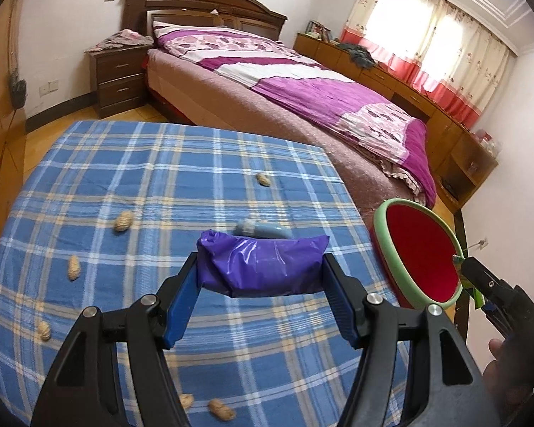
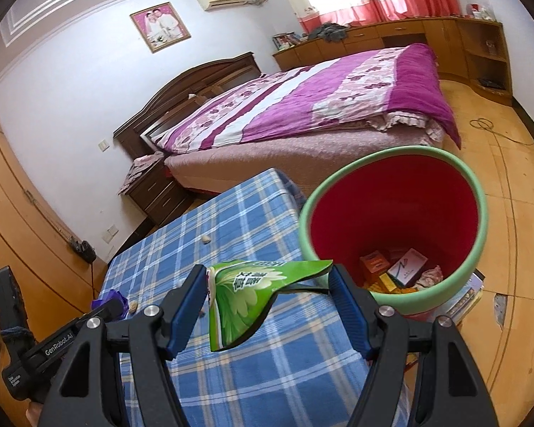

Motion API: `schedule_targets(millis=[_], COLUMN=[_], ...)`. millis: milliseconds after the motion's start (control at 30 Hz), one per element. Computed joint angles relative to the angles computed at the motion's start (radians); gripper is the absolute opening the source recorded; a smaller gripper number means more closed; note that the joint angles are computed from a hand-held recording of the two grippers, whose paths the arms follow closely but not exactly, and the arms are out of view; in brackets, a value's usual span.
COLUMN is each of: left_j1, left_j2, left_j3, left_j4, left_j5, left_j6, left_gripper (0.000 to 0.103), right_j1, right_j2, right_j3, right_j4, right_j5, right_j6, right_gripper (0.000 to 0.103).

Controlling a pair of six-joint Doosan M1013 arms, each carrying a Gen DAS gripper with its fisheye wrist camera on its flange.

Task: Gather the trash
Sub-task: 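Carry the purple bag in the left tool while the right tool carries the wrapper over the bucket, then open the right tool while the left tool opens, dropping wrapper and bag into the bucket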

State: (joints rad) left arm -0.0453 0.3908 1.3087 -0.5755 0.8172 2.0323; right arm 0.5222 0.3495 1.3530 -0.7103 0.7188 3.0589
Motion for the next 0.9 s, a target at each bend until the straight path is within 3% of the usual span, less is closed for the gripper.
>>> schedule_targets(millis=[567,900], left_j1=[-0.096,-0.160], left_j2=[0.017,0.054], left_j3=[-0.010,-0.049], left_j4=[-0.075,-0.064], left_j5=[0.028,0.056], left_j6=[0.184,0.212], left_gripper=[0.067,0.067], right_j1=[-0.061,-0.113], right_j2=[-0.049,-0.055], right_j3=[0.104,0.141], right_j4=[-0.039,-0.009], right_j5=[0.007,-0.016], right_j6=[0.127,0.127], right_gripper=[0.072,0.073])
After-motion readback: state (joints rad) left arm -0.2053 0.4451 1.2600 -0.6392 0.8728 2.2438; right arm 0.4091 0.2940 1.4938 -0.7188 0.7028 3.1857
